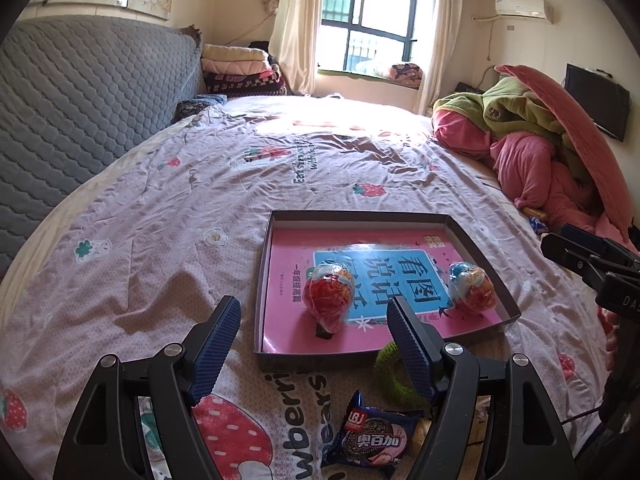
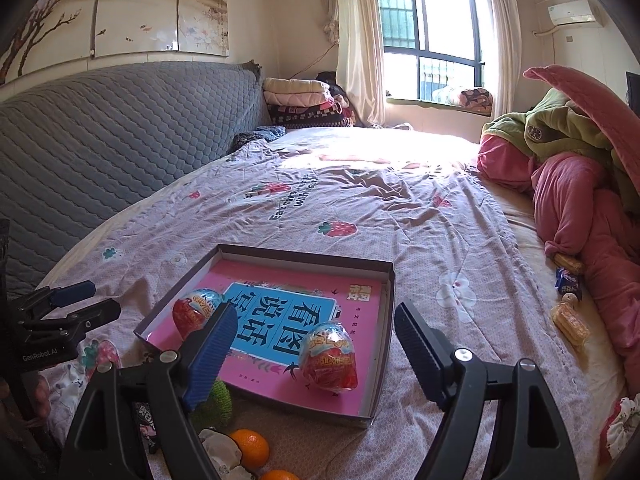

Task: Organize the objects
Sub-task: 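Withdraw both open tools back from the tray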

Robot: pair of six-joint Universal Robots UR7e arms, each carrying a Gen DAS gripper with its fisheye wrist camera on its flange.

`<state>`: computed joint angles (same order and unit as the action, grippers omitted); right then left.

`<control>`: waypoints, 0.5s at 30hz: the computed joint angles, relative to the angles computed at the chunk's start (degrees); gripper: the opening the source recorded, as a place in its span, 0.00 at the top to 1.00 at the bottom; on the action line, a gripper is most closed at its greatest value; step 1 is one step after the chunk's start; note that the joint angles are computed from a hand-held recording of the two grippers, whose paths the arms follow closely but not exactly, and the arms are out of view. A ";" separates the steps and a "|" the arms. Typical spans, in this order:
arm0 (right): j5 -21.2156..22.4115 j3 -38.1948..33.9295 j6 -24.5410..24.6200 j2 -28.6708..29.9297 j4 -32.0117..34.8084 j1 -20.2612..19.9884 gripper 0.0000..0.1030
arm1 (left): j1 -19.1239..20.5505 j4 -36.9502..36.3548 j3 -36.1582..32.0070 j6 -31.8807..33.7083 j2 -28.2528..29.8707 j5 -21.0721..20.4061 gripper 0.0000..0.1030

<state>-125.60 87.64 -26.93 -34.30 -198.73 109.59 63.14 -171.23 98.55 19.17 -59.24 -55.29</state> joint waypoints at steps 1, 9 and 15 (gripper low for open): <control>-0.04 0.20 -0.15 -0.04 -0.20 0.09 0.22 | -0.13 -0.57 0.38 0.24 -0.05 0.30 0.26; 1.45 2.19 0.64 -1.02 -0.30 0.24 0.21 | -0.33 -2.10 3.15 -0.10 -1.04 0.54 0.26; 1.51 3.48 0.84 -1.36 -1.20 0.43 0.21 | -0.60 -1.13 5.05 -0.91 -1.53 0.98 0.26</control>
<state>-124.09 91.12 -26.10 -35.66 -199.93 110.03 62.54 -172.36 103.59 18.26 -60.77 -54.30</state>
